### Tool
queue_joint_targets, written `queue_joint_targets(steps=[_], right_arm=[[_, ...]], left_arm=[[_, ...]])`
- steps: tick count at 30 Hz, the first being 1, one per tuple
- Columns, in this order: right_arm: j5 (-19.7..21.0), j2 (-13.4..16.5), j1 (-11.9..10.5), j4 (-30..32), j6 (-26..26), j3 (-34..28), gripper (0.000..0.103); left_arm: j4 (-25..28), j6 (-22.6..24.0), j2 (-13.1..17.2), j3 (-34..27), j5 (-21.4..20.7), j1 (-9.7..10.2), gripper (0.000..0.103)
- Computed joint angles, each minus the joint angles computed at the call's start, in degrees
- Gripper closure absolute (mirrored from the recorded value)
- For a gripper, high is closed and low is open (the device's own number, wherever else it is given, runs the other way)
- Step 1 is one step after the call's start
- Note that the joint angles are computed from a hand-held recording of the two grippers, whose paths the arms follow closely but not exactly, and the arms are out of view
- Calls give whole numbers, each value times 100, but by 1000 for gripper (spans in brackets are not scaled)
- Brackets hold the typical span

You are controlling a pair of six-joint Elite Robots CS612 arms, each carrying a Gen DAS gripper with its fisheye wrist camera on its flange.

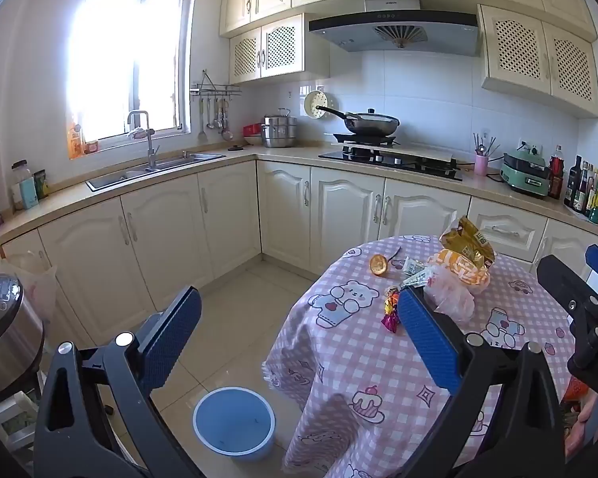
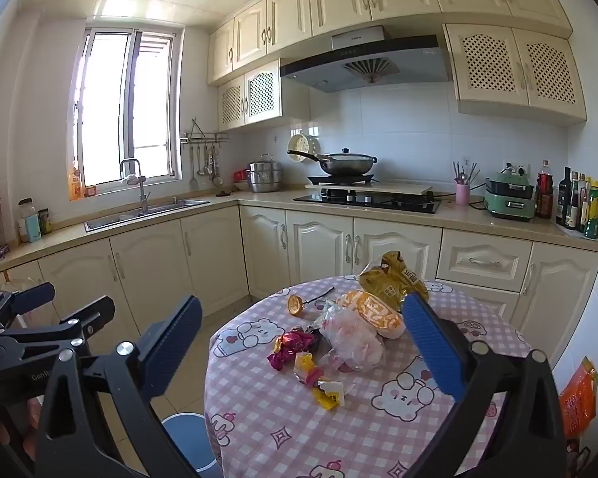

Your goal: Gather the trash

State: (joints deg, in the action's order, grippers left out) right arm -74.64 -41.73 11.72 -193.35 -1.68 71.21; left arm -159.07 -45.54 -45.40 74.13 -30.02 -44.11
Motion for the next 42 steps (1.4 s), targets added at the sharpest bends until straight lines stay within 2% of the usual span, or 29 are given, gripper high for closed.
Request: queue_joint_targets(steps=[23, 42], right_arm=[[-131, 27, -4, -16, 92, -14, 4], [-125, 47, -2, -22, 83, -12, 4]], left_arm=[[-247, 380, 44, -112, -186, -11, 7], [-288, 420, 94, -172, -183, -15, 7]])
